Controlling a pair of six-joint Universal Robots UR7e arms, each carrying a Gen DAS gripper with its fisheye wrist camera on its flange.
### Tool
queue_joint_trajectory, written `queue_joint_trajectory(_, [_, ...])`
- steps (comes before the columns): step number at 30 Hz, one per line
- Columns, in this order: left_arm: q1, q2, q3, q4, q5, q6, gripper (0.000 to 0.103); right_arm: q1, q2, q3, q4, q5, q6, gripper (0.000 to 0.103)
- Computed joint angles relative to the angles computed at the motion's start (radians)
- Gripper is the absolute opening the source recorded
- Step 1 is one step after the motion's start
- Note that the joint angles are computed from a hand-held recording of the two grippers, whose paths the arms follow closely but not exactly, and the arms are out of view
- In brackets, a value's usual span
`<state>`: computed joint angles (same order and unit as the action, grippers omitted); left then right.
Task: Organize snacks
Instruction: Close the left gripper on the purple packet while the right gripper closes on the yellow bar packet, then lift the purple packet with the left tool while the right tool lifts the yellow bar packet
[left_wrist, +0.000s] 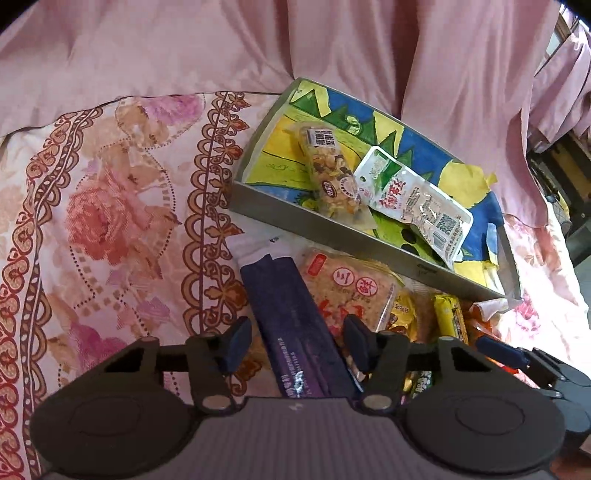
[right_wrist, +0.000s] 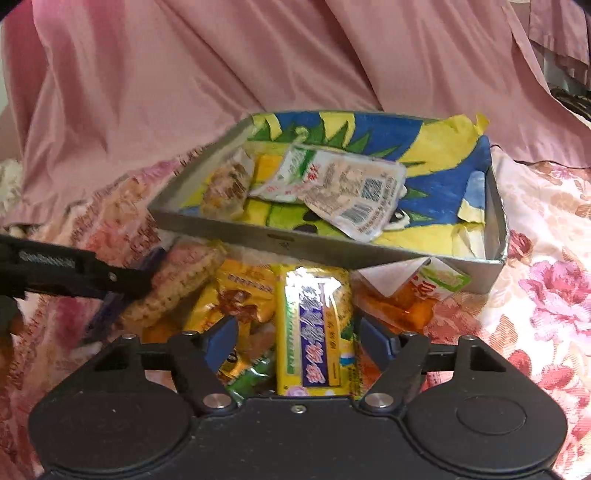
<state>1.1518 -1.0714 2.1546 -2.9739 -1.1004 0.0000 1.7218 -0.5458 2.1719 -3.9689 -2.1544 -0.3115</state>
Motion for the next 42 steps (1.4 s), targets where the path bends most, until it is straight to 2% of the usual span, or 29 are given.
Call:
queue_joint_trajectory(2, [-0.002, 0.0, 0.005, -0.009, 0.0, 0.009, 0.052, 0.006, 0.005, -0.008, 0.018, -0.032, 0.003, 0.067])
queue_joint_trajectory(7, [-0.01, -0.003, 0.014, -0.019, 0.007, 0.011, 0.048, 0.012, 0.009, -0.011, 0.019, -0.047, 0.002, 0.049])
queue_joint_trajectory(13, [-0.024, -0.019, 0.041, -0.035, 0.006, 0.009, 0.046, 0.02, 0.007, -0.006, 0.023, -0.041, 0.021, 0.047])
queue_joint_trajectory(22, [-0.068, -0.065, 0.117, -0.043, 0.012, 0.009, 0.045, 0.05, 0.002, 0.026, 0.037, -0.043, 0.041, 0.047])
queue_joint_trajectory(27, [-0.068, -0.048, 0.107, -0.036, 0.034, -0.004, 0.049, 0.055, 0.018, 0.021, 0.017, -0.061, 0.009, 0.054])
queue_joint_trajectory(29, [-0.06, -0.043, 0.094, -0.004, 0.036, -0.024, 0.05, 0.053, 0.019, 0.019, 0.013, -0.061, 0.007, 0.061])
queue_joint_trajectory(34, [-0.046, -0.039, 0.084, 0.011, 0.021, -0.05, 0.05, 0.048, 0.018, 0.02, 0.016, -0.061, 0.018, 0.064])
queue_joint_trajectory(38, [-0.05, -0.043, 0.09, 0.009, 0.026, -0.044, 0.048, 0.046, 0.017, 0.014, 0.033, -0.069, 0.025, 0.073])
queue_joint_trajectory(42, [-0.062, -0.054, 0.1, 0.005, 0.034, -0.041, 0.045, 0.034, 0.001, 0.02, 0.085, -0.065, 0.069, 0.074])
